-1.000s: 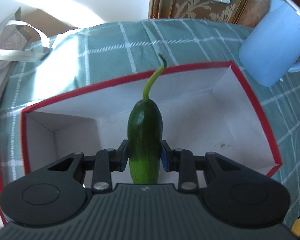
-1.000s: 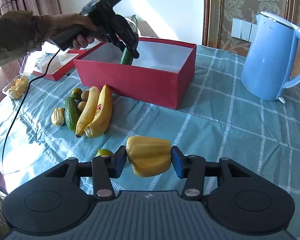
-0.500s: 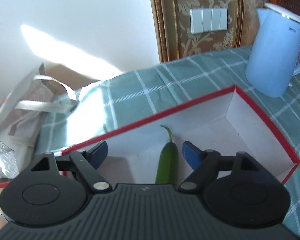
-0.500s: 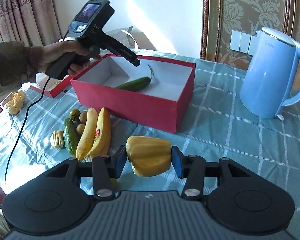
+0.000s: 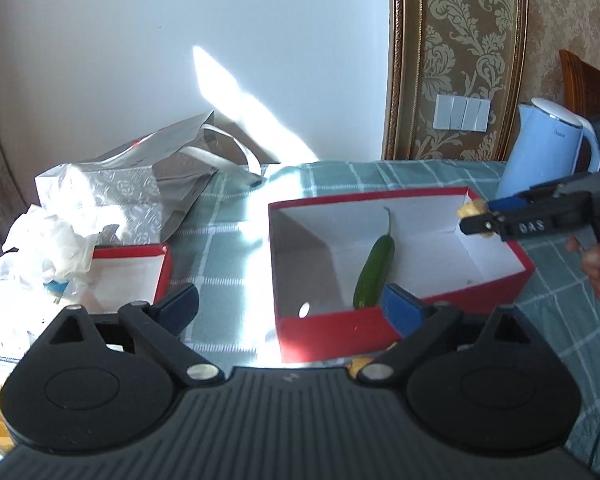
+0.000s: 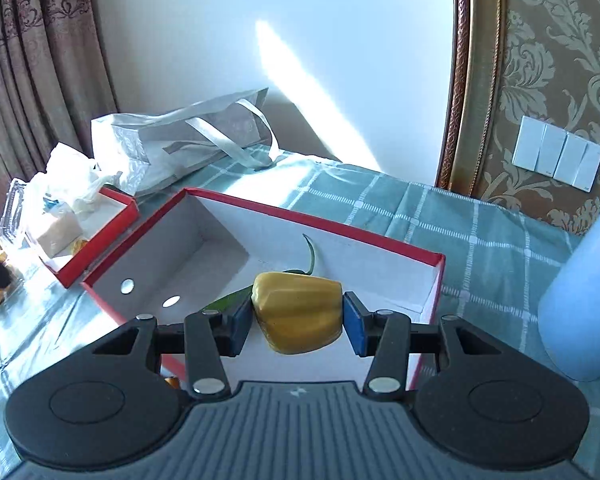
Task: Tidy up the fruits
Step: 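Lower the cucumber into the red box and open the left gripper while the right carries jackfruit, then release the jackfruit piece into the red box with the right gripper, then grasp a second jackfruit piece with the left gripper while the right grasps a green tomato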
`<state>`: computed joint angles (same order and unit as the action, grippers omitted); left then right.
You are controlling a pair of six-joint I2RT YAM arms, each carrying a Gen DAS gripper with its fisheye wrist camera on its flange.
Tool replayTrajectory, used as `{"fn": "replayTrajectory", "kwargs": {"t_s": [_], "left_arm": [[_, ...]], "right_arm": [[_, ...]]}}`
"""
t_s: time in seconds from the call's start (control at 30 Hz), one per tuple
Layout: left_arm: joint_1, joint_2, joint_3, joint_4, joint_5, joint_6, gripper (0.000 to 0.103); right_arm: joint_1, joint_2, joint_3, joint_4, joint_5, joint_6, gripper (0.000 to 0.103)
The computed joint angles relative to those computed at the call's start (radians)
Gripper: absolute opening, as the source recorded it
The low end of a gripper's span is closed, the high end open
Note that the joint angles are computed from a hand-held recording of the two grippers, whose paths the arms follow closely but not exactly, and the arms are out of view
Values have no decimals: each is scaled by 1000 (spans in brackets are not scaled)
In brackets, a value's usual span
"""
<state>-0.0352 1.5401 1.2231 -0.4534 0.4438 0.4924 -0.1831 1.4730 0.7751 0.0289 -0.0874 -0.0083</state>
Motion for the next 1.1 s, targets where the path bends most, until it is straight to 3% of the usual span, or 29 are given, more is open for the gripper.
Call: {"fn": "replayTrajectory", "kwargs": {"t_s": [0.13, 0.3, 0.43, 0.63, 0.73, 0.8, 0.87, 0.93, 1.0, 1.1], "left_arm": [[60, -48, -71, -6, -2, 67, 100], [116, -74, -115, 5, -2, 104, 101], [124, -63, -100, 1, -3, 100, 103], [113, -62, -95, 2, -1, 98, 103], [110, -65, -108, 21, -1, 81, 103], [116, -57, -106, 10, 10, 65, 103], [133, -46, -100, -27, 56, 59, 103], [150, -38, -100, -69, 108, 72, 103], [157, -23, -102, -124, 141, 101, 103], [165, -4, -136, -155, 183, 165, 103]], "right_arm": [[-5, 208, 118, 15, 24, 8, 47], [-8, 342, 229, -51, 42, 30, 48], [-7, 377, 264, -78, 57, 29, 50], [7, 381, 273, -71, 69, 16, 68], [18, 374, 272, -77, 85, 20, 71], [32, 318, 224, -47, 113, 34, 71], [43, 180, 96, 57, 140, 66, 73], [45, 11, -35, 122, 126, 104, 85], [60, -197, -156, 115, 138, 131, 95], [102, -477, -270, -19, 192, 150, 96]]}}
